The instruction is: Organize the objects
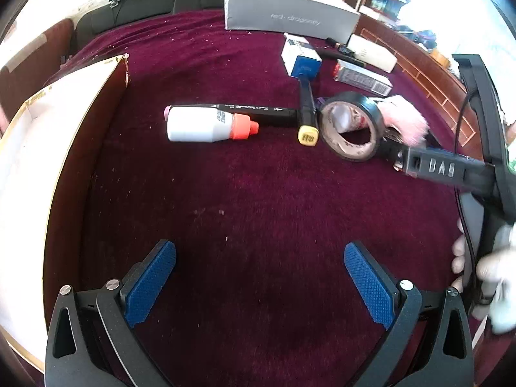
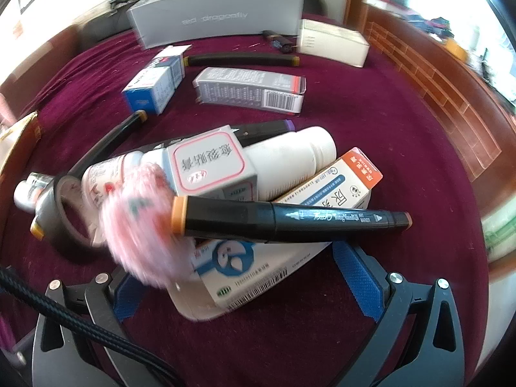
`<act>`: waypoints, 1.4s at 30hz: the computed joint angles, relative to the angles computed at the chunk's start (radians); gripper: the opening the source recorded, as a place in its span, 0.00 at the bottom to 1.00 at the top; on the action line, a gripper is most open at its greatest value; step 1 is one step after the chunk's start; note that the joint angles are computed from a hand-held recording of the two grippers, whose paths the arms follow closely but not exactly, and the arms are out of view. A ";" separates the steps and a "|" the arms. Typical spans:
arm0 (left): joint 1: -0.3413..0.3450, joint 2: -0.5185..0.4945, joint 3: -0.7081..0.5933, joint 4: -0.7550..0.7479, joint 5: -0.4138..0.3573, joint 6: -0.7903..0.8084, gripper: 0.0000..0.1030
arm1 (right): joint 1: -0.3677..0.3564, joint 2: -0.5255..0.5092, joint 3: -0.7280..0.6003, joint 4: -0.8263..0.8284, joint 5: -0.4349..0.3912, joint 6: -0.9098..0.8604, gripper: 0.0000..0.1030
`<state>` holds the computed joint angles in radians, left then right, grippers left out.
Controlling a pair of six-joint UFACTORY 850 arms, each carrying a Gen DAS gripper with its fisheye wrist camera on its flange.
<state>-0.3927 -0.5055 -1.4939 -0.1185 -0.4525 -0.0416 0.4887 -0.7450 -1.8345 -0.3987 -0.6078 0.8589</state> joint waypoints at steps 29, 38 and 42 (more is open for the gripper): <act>-0.008 -0.045 -0.158 -0.104 0.032 0.265 0.92 | 0.029 0.210 0.308 -0.838 0.242 1.005 0.99; -0.042 -0.197 -0.348 -0.022 -0.096 0.283 0.43 | 0.020 0.217 0.331 -0.887 0.262 1.070 0.99; -0.024 -0.207 -0.393 -0.097 -0.110 0.256 0.43 | 0.019 0.191 0.296 -0.797 0.233 0.973 0.99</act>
<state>-0.4167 -0.7125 -1.8867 -0.2156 -0.5628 0.2140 0.5078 -0.5539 -1.5383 -1.1958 -0.3752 1.8319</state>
